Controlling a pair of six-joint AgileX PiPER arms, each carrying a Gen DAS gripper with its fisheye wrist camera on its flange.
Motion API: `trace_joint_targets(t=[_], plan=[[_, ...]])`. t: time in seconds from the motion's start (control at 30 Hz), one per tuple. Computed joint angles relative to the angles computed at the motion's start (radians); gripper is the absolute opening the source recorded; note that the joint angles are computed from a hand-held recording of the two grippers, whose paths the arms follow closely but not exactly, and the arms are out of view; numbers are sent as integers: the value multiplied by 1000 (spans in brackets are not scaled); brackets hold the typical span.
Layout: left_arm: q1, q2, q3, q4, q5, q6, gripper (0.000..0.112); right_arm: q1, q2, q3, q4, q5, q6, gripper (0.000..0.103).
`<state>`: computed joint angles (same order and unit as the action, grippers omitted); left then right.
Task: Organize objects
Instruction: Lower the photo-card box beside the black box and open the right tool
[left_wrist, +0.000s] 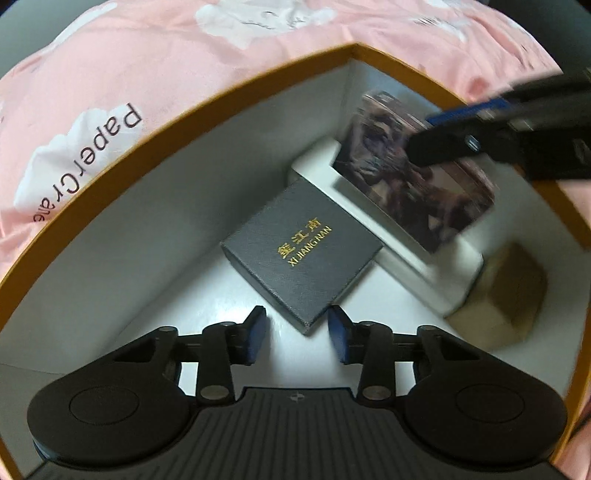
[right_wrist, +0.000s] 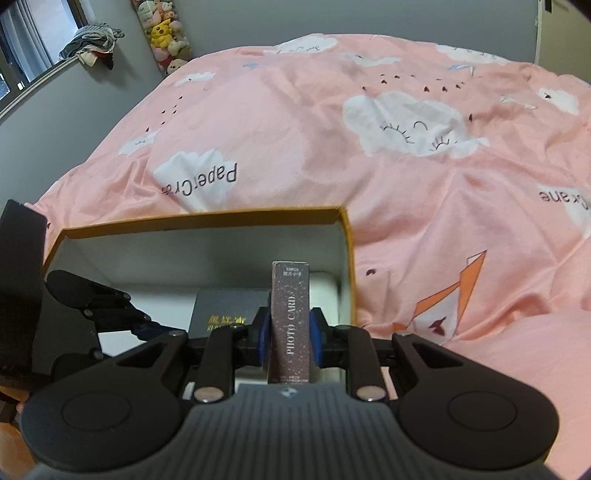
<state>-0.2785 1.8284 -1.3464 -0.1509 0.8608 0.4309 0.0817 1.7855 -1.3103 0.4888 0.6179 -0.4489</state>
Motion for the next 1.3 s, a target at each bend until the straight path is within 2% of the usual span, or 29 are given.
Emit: trace_joint_targets(t=[0.1,0.3,0.37,0.57,0.7,0.8,0.87,1.03,1.17,1.3], plan=[[-5,18,-19,12,-17,-43,44,-7,13,-14,10,10,-10,24],[0,19,-29,10,9,-42,43,-12,23,-21,42,20,-25,24],[13,6,-39,17,53,-39,44,-16,8,-10,68,27,-42,24],[102,-149,51,14,58,23,44,-4,18,-45,204,133,-84,24],[155,-215,80,27,104,115,44,73,78,-98,215,129,-26,24],[168,-242,108,28,104,144,44,118,147,-168,212,143,37,24],[194,-203,79,8,95,185,44,147,195,-215,199,148,87,24],[215,-194,90,-19,93,233,44,168,296,-307,193,188,163,24],[212,-178,84,-26,96,245,44,166,316,-328,180,202,161,24],[193,-160,65,-17,111,230,44,219,296,-347,-23,177,220,28]])
